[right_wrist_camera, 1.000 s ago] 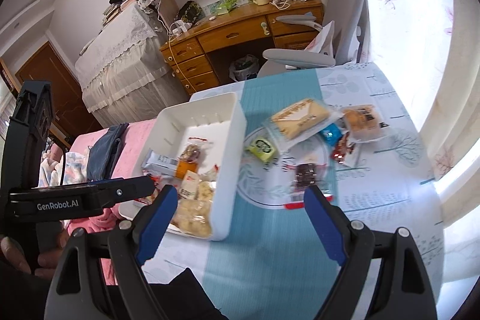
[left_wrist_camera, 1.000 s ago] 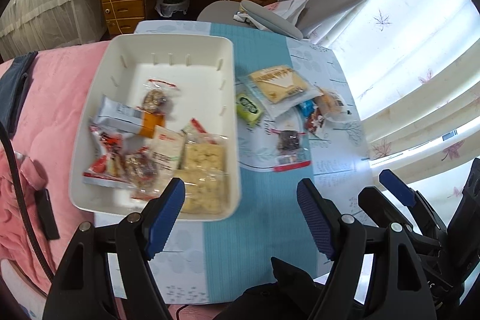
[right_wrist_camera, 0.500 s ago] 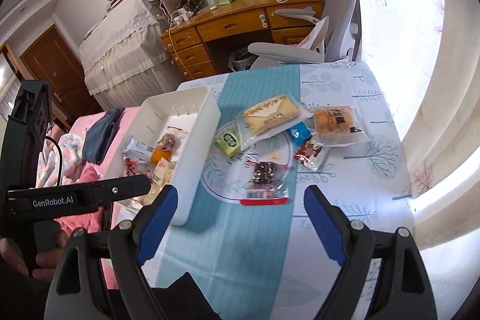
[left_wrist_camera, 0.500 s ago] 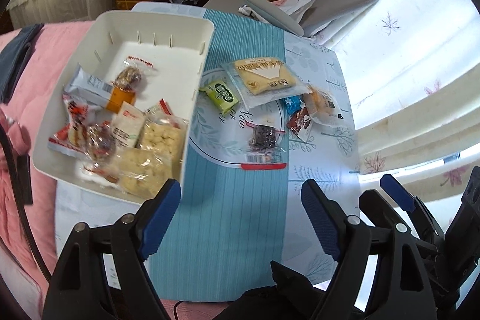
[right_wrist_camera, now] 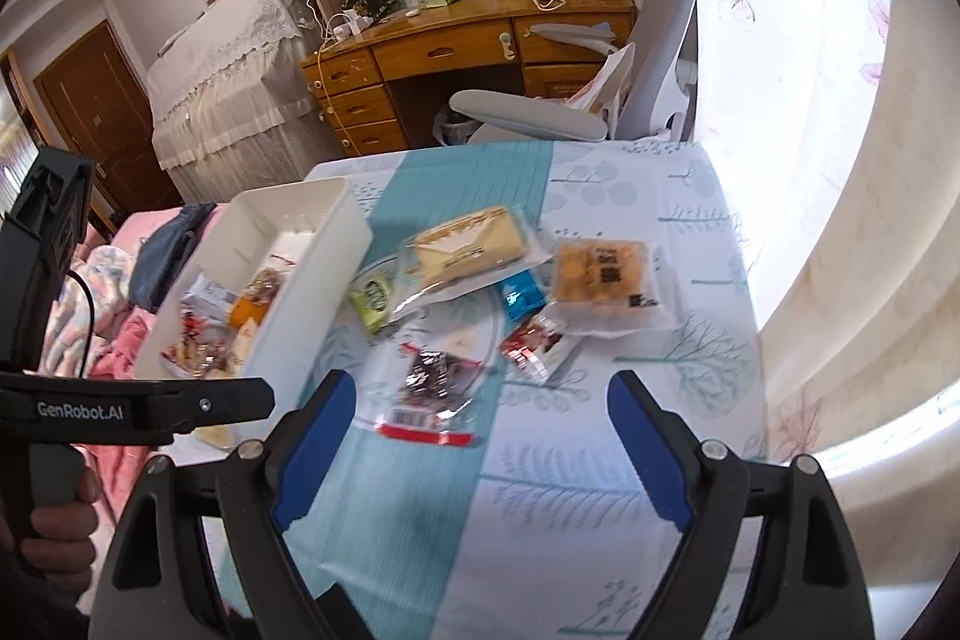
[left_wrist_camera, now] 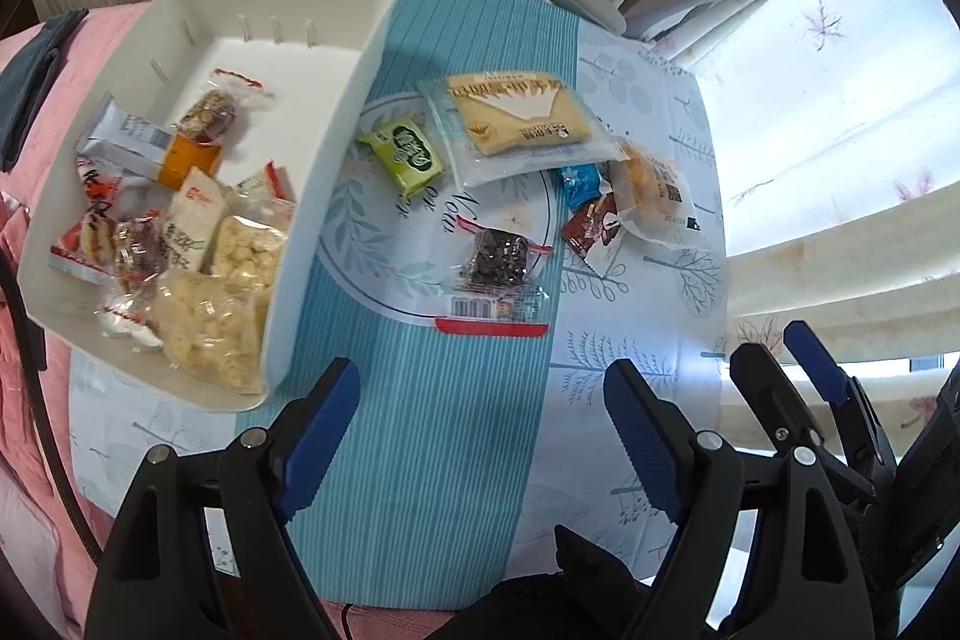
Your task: Organize snacks
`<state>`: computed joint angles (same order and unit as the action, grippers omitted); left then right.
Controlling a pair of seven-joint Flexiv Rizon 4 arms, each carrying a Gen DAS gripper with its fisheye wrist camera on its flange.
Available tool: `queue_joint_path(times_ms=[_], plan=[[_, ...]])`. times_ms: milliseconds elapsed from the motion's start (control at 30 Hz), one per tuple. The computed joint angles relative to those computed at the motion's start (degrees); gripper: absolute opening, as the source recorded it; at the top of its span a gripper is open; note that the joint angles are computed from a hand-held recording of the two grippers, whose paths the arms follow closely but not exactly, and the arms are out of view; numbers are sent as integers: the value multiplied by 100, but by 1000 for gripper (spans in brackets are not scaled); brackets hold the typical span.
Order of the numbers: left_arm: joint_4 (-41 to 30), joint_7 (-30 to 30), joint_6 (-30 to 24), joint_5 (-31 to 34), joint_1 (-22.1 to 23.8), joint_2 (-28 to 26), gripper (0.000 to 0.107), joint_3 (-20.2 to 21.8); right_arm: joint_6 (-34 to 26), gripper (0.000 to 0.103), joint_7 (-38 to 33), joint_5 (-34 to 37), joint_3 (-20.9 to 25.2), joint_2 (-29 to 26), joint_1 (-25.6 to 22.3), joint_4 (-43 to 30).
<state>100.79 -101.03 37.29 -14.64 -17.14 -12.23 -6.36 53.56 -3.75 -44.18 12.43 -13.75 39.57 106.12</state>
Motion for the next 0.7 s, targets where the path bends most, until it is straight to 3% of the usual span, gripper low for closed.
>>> queue_joint_path(times_ms=[200, 367, 567, 700], plan=[[-609, -231, -206, 180, -61, -548, 83, -48, -313, 87, -388, -103, -94, -194, -38, -88], [-1045, -380, -112, -34, -55, -1057, 83, -94, -154, 87, -297, -251, -266, -326, -136, -40], [-1289, -845, 198, -1083, 109, -1761, 82, -330, -86, 87, -348, -95, -378, -563, -312, -153], [-1182, -1183, 856, -1844, 154, -2085, 82, -549, -52, 87, -566, -39, -464, -735, -332, -251]])
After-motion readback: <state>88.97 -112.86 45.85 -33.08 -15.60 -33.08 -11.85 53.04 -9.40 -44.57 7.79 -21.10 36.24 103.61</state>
